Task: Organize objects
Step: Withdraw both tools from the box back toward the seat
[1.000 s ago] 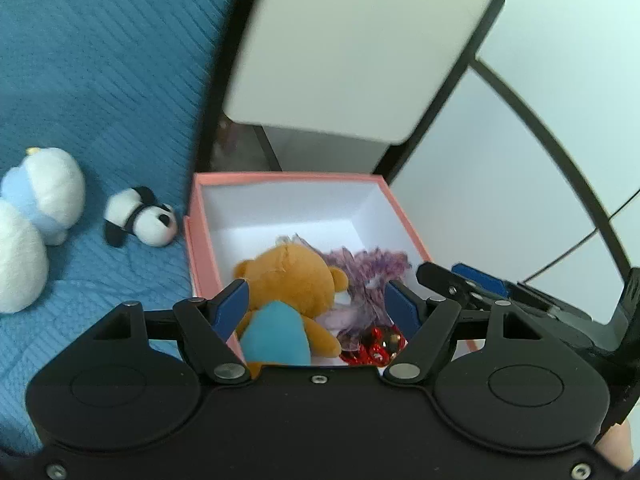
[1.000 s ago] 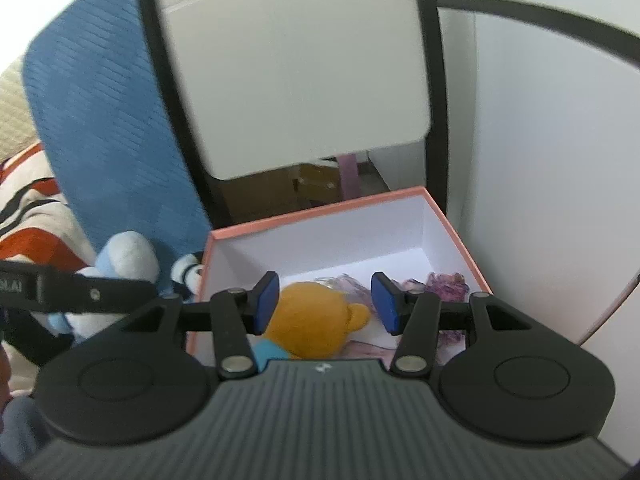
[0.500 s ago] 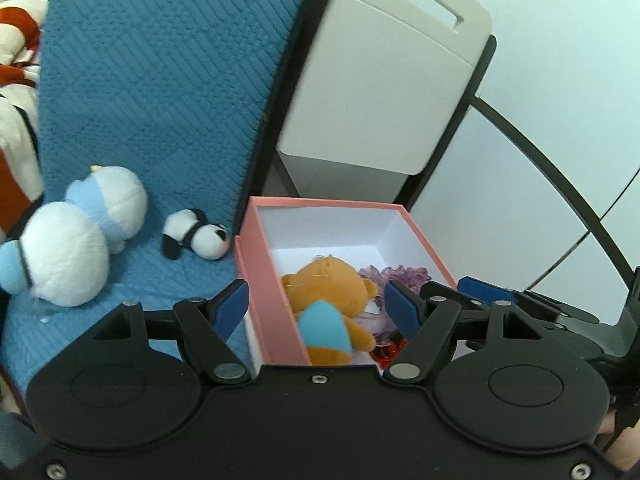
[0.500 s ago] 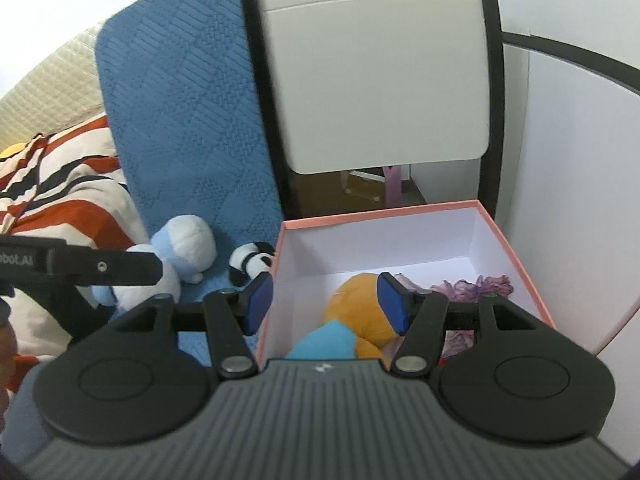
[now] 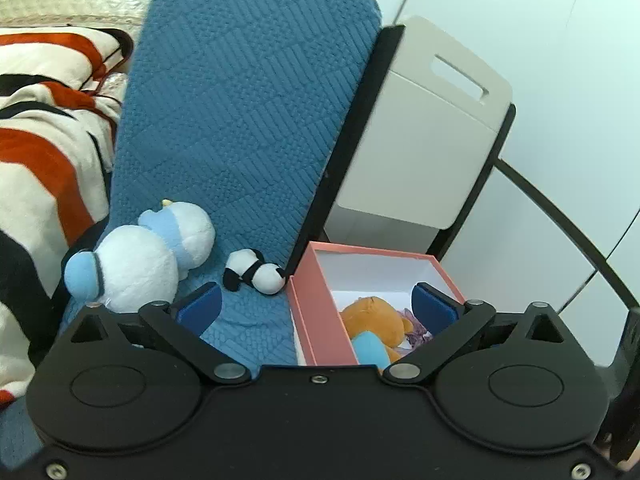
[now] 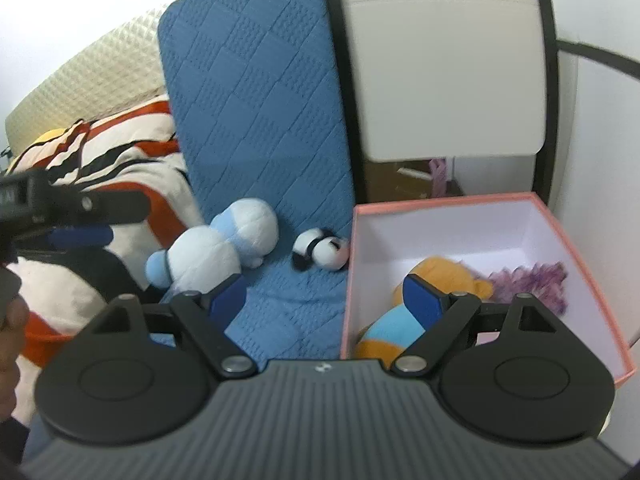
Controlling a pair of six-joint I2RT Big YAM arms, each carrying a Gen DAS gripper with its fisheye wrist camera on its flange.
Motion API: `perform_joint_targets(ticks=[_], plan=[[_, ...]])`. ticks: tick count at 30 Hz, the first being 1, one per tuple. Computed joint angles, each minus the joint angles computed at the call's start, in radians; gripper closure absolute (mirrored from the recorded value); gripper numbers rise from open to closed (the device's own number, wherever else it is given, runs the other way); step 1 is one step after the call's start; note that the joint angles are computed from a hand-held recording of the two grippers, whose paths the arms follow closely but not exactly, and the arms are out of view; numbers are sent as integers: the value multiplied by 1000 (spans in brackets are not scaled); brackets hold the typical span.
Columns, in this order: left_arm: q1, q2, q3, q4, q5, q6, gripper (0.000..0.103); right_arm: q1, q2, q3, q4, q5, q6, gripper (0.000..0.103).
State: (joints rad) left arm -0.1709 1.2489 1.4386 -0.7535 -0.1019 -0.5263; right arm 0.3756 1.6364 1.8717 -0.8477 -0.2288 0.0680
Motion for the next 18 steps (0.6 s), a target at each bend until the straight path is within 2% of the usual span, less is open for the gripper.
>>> perform_joint_targets(ticks=[3, 7, 18], plan=[[19, -29, -39, 13, 13, -10, 0, 18, -12, -30, -1, 16, -2, 16], [28, -46, -64, 11, -13, 4, 0, 40, -23, -59, 6, 25, -13, 16], [50, -75, -119, 46, -28, 17, 0, 81, -14, -68, 14, 64, -23, 16]])
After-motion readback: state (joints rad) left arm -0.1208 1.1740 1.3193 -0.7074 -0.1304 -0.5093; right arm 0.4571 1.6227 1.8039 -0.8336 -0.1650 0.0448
